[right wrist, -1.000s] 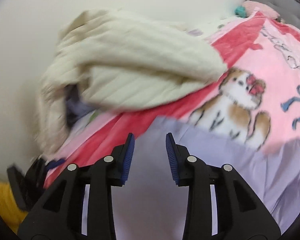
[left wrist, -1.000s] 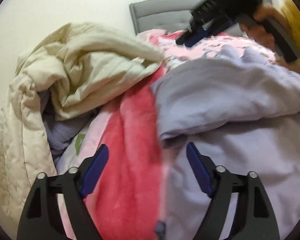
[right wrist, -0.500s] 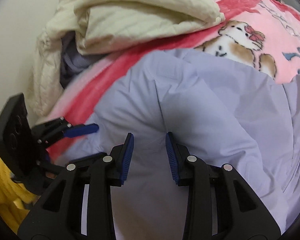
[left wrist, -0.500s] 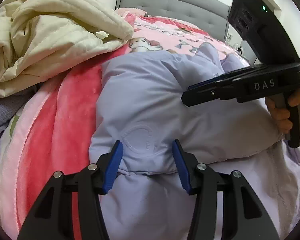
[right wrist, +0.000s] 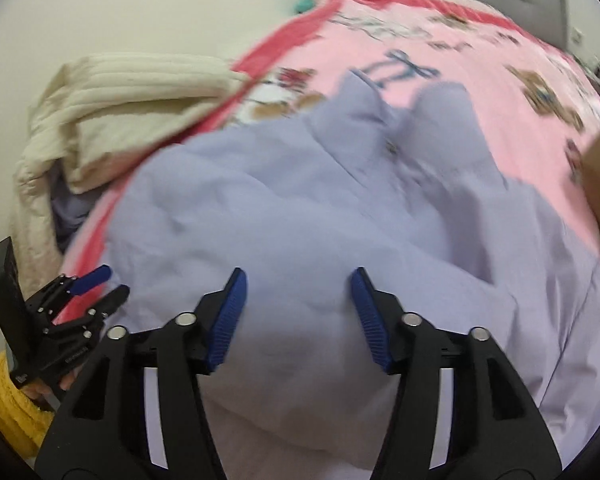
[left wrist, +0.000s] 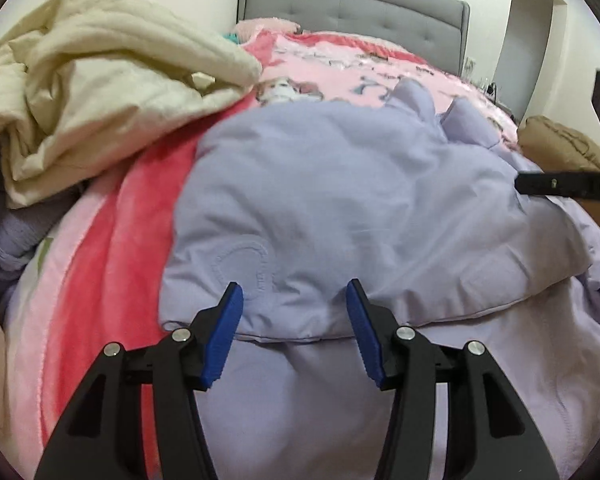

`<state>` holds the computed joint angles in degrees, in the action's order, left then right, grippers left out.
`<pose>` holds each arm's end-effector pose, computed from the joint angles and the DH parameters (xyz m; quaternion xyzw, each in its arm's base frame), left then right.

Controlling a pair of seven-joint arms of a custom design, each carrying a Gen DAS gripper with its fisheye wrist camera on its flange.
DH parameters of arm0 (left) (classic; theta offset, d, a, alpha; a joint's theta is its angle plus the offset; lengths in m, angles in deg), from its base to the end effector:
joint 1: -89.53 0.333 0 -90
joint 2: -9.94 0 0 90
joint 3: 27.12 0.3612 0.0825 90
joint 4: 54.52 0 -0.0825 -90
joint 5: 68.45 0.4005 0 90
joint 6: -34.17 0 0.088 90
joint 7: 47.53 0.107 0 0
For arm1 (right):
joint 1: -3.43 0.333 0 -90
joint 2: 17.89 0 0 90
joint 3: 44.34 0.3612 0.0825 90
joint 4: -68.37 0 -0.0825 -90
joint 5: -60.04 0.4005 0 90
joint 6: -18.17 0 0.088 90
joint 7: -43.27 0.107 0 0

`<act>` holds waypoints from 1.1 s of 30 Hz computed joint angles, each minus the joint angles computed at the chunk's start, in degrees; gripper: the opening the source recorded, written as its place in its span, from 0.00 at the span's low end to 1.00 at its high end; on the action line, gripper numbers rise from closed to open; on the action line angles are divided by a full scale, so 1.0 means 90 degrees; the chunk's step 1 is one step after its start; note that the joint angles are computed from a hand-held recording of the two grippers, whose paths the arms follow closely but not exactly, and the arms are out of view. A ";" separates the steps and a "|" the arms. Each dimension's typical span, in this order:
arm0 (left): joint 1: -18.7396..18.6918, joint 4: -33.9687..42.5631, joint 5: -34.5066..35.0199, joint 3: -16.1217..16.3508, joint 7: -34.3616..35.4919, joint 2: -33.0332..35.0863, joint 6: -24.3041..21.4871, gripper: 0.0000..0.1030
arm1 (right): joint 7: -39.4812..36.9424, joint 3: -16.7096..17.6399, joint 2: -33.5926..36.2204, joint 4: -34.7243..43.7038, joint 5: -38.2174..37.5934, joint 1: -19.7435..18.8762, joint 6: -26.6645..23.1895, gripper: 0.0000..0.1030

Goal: Fold large clothes

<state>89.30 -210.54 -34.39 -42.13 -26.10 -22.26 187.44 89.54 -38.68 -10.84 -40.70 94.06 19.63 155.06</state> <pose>0.3666 -0.1212 0.4644 -0.8001 0.4959 -0.2006 0.2713 0.5958 0.2415 0.5121 -0.8807 0.3699 -0.0073 0.2957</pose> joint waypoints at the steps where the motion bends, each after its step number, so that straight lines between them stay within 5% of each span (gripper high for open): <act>1: 0.0008 0.0014 0.0008 -0.0003 -0.0003 0.0039 0.0007 0.52 | -0.0084 0.0003 0.0059 -0.0016 0.0022 -0.0005 0.0048 0.39; 8: -0.0120 0.0212 0.0004 -0.0003 0.0266 0.0342 -0.0331 0.53 | -0.0546 0.0102 0.0214 -0.0334 0.0127 0.0039 0.0605 0.40; 13: -0.0163 0.0800 0.0673 -0.0647 -0.0067 0.0168 -0.1705 0.58 | -0.0387 0.0053 -0.0067 -0.0461 0.0458 -0.0032 0.0613 0.42; 16: -0.0403 0.1213 0.1131 -0.0911 -0.0283 0.0129 -0.2126 0.68 | -0.0457 -0.0088 -0.0724 -0.0937 0.1343 -0.0193 0.0817 0.59; 19: -0.0731 0.1611 0.1396 -0.0902 -0.0452 0.0402 -0.1753 0.77 | -0.0156 -0.0409 -0.1605 -0.1703 0.1558 -0.0386 0.1049 0.65; 23: -0.1219 0.2264 0.1427 -0.1056 -0.0570 0.1358 -0.1137 0.77 | 0.1337 -0.0754 -0.2823 -0.2872 0.0220 -0.1103 0.1280 0.65; 26: -0.1656 0.2855 0.1568 -0.1160 -0.0373 0.2310 -0.0875 0.80 | 0.2703 -0.1026 -0.3732 -0.3689 -0.0920 -0.2185 0.1001 0.66; 30: -0.2190 0.3680 0.2275 -0.1322 -0.0233 0.3354 -0.1151 0.80 | 0.4054 -0.1035 -0.4230 -0.4314 -0.2230 -0.3526 0.1055 0.67; 33: -0.2540 0.3999 0.2212 -0.1219 0.0003 0.3778 -0.1174 0.80 | 0.4362 -0.1330 -0.4344 -0.4648 -0.2527 -0.3935 0.1364 0.66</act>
<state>66.44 -174.55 -14.48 -53.10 -26.07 11.74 176.88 128.80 -50.65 -49.94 -82.54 71.32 -15.78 167.34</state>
